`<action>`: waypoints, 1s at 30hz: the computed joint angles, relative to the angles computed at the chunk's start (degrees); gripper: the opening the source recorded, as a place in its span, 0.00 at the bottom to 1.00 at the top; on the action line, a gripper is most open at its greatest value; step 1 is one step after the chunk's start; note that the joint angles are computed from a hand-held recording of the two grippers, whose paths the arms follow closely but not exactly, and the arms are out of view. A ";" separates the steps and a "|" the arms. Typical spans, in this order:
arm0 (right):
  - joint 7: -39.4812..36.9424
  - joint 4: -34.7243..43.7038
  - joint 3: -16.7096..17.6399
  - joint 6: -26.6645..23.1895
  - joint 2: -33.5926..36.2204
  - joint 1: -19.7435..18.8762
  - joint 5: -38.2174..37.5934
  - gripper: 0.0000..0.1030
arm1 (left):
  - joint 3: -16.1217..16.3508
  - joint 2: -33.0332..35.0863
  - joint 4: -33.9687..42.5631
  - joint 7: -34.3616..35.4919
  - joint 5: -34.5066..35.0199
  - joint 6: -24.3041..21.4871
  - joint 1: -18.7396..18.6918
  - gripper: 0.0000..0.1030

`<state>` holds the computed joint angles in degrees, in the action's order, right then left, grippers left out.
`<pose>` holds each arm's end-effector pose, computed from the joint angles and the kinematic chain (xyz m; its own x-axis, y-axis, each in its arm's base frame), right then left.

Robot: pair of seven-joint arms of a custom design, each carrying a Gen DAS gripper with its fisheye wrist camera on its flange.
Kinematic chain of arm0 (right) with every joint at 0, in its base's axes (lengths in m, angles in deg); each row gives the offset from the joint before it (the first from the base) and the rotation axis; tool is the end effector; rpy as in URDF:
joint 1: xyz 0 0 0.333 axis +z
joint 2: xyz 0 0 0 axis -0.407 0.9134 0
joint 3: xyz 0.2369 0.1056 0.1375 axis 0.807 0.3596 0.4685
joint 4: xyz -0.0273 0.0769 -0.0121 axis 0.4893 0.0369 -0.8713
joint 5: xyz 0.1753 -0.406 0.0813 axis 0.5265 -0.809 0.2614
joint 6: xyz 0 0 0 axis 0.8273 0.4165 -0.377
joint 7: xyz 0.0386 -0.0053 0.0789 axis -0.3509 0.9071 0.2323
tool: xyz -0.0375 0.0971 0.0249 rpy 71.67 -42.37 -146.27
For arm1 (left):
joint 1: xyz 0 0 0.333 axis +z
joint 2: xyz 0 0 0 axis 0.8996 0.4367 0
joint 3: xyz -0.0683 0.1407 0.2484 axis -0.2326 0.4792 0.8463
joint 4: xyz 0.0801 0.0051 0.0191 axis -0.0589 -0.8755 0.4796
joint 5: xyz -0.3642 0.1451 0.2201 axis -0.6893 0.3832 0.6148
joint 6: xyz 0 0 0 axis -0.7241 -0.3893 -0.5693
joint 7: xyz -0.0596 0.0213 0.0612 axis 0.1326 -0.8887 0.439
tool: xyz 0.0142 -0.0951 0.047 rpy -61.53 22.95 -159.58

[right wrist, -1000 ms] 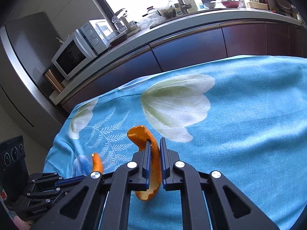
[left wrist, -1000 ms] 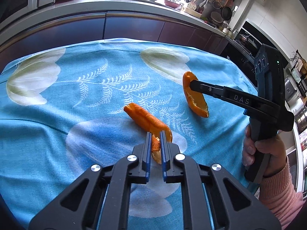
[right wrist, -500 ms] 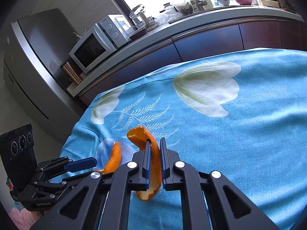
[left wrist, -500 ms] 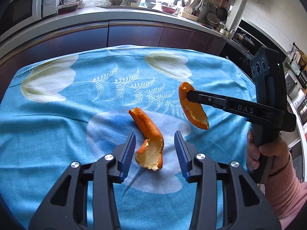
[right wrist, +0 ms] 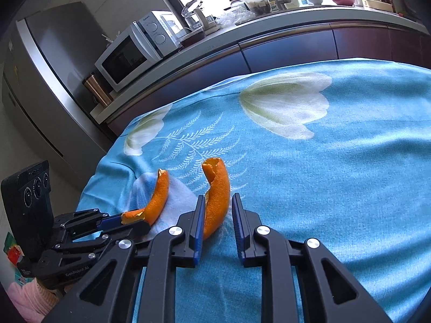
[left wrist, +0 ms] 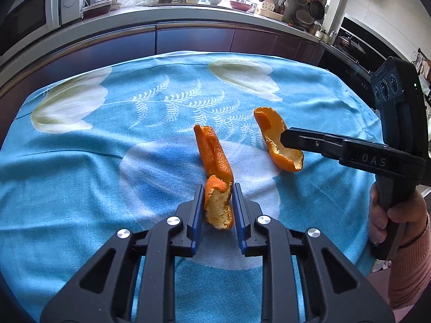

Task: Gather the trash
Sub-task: 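Grasp an orange peel with the left gripper while the right gripper grasps another peel, then carry both orange peels with both grippers to the teal bin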

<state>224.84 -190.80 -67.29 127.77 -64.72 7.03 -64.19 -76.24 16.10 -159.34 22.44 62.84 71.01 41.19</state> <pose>0.4491 0.4632 0.5174 0.0998 -0.8926 -0.4397 -0.7762 0.2067 -0.5956 0.4717 -0.3250 0.5073 -0.5389 -0.8232 0.1788 -0.7120 0.3317 -0.6189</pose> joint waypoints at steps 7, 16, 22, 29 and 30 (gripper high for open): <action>1.02 -0.29 0.01 0.30 0.00 -0.09 -0.63 0.11 | 0.22 -1.71 -1.68 -0.75 0.03 1.07 -0.02 0.15; 3.21 0.60 0.33 2.82 0.77 0.38 -2.82 0.09 | 2.09 -7.59 -6.32 -1.72 -0.79 2.77 -0.25 0.15; 1.89 3.39 0.26 5.17 3.33 1.90 -2.36 0.09 | 2.81 -12.63 -10.06 -3.68 0.95 3.09 0.42 0.15; -1.03 8.31 -0.52 6.73 7.64 4.81 -0.60 0.09 | 4.24 -18.95 -15.04 -5.56 2.68 2.91 1.06 0.15; -1.61 9.06 -0.66 6.96 8.31 5.24 -0.18 0.09 | 4.48 -19.78 -15.67 -5.83 2.87 2.84 1.14 0.15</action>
<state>223.23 -181.74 -67.95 134.72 -56.41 12.27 -64.37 -71.76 -3.68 -175.01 16.61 65.71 73.84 42.33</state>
